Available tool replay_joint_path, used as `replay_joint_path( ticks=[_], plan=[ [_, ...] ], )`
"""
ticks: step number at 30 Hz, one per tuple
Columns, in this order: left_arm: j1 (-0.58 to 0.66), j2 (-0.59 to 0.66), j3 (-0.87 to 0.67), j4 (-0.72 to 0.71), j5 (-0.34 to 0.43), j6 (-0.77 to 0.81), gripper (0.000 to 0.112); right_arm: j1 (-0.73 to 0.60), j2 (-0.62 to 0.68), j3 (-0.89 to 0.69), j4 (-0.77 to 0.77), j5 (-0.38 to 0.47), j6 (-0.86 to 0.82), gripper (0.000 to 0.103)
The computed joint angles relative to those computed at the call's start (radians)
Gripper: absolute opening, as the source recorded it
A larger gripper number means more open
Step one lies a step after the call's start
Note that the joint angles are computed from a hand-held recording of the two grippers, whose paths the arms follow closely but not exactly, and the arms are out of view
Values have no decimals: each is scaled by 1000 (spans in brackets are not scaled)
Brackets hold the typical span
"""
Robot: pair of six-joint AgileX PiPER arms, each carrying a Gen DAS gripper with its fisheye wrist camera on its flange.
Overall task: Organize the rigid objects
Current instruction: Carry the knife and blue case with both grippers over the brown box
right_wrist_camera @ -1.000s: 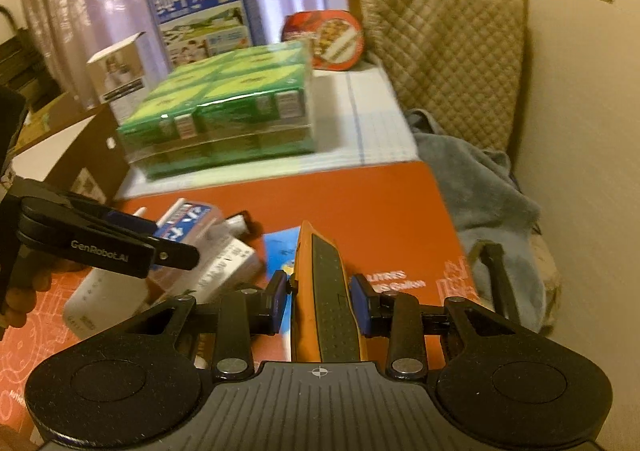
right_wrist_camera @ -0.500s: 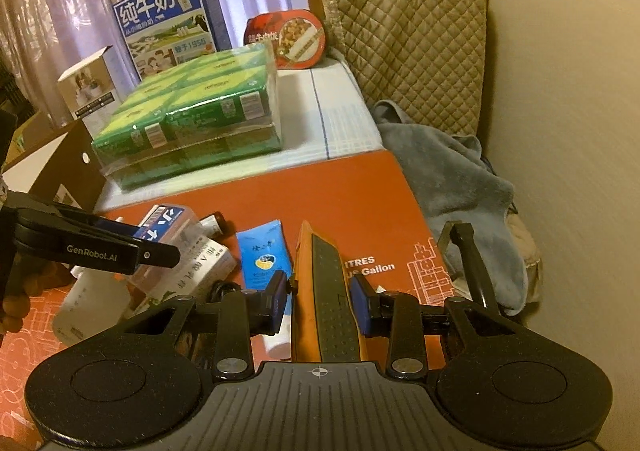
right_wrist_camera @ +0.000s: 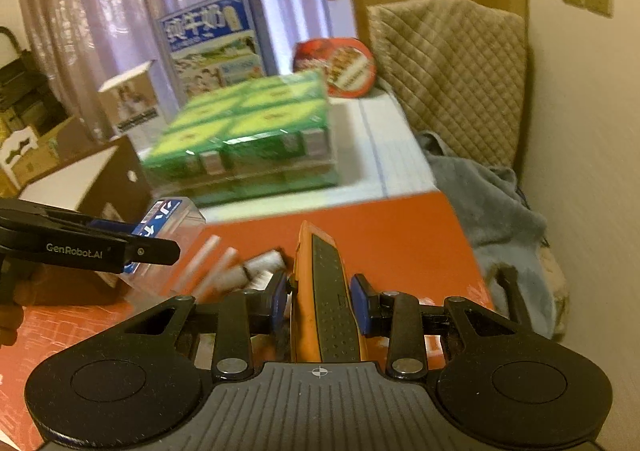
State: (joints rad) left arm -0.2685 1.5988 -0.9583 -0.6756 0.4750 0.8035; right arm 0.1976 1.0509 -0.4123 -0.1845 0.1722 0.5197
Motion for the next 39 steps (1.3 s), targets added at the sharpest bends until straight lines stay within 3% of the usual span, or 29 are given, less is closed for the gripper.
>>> replay_joint_path(
  ticks=[7, 13, 20, 27, 39],
  plan=[
    [175, -122, 39, -19, 54, 40, 53, 194, 77, -112, -415, -2, 461, 31],
    [381, -177, 42, -61, 124, 135, 53, 335, 204, -246, -661, -16, 726, 31],
    [606, -154, -23, -101, 205, 246, 53, 490, 394, -449, -897, 7, 974, 31],
    [766, -58, -139, -117, 260, 330, 53, 578, 589, -689, -867, 70, 941, 31],
    [871, 176, -399, -55, 308, 332, 53, 637, 865, -1048, -640, 244, 740, 31]
  ],
)
